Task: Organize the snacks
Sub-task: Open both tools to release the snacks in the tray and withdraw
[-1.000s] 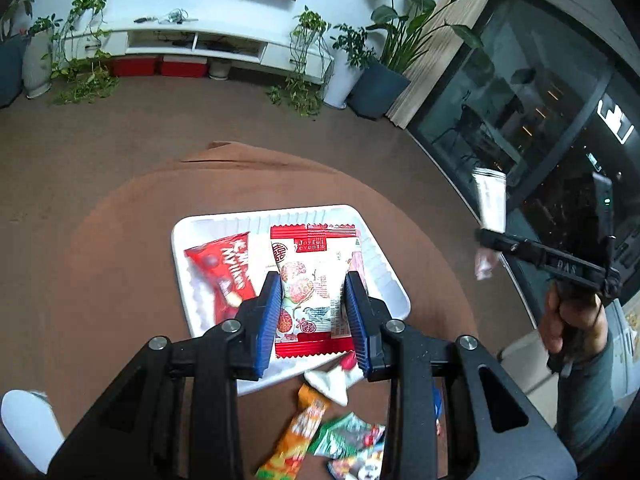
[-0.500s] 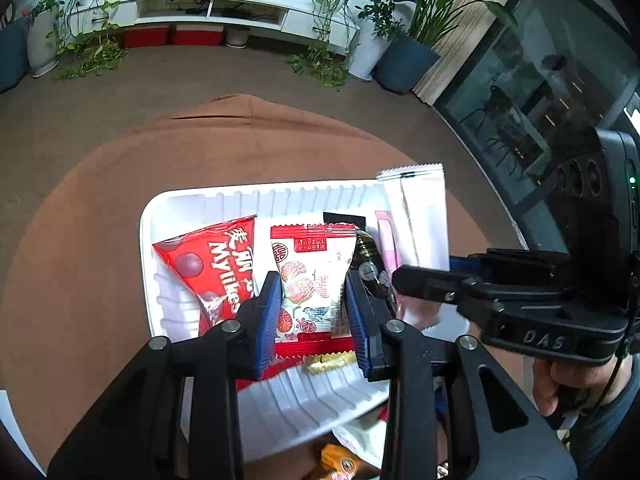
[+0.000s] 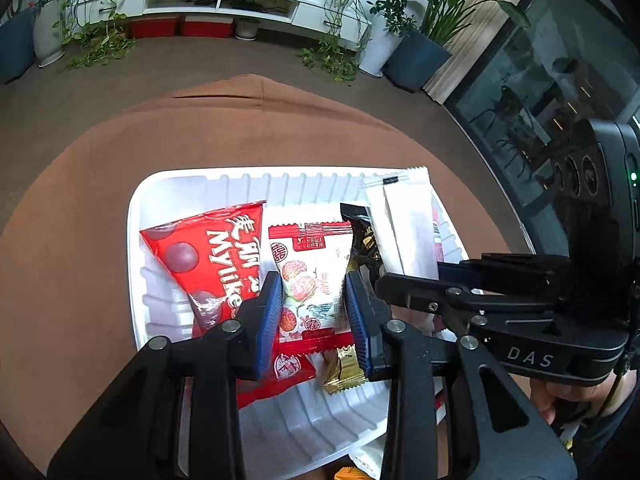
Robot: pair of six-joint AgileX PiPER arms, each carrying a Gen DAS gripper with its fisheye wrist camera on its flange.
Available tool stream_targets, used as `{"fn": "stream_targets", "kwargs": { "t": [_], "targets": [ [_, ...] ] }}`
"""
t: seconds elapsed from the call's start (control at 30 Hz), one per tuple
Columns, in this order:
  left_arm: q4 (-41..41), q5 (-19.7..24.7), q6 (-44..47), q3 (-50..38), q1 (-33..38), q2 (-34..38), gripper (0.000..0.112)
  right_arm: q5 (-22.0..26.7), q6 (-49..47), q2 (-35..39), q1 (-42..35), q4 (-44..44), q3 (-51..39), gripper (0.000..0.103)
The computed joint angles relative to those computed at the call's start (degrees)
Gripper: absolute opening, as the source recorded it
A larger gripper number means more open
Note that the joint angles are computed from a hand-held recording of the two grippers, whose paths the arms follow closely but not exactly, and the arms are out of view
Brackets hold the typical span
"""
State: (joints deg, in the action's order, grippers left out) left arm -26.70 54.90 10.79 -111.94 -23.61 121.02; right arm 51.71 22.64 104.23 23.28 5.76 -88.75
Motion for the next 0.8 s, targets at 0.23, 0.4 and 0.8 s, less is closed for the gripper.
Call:
{"fn": "stream_targets", "kwargs": {
  "t": [0.23,0.4,0.8],
  "targets": [
    [0.02,-0.62,-0.35,2.14,-0.39,-1.73,0.031,-0.71,1.07,0.28,0.93,-0.95,0.49,0.026],
    [-0.62,-1.23,-0.02,3.88,0.12,-3.44,0.042,-0.61,1.41,0.03,1.02,-1.43,0.64,0.031],
    [-1.48,-4.65,2.08,13.53,0.88,-12.88,0.097,-4.64,6.34,-8.35,0.64,-3.45,7.46,0.081]
  ]
}}
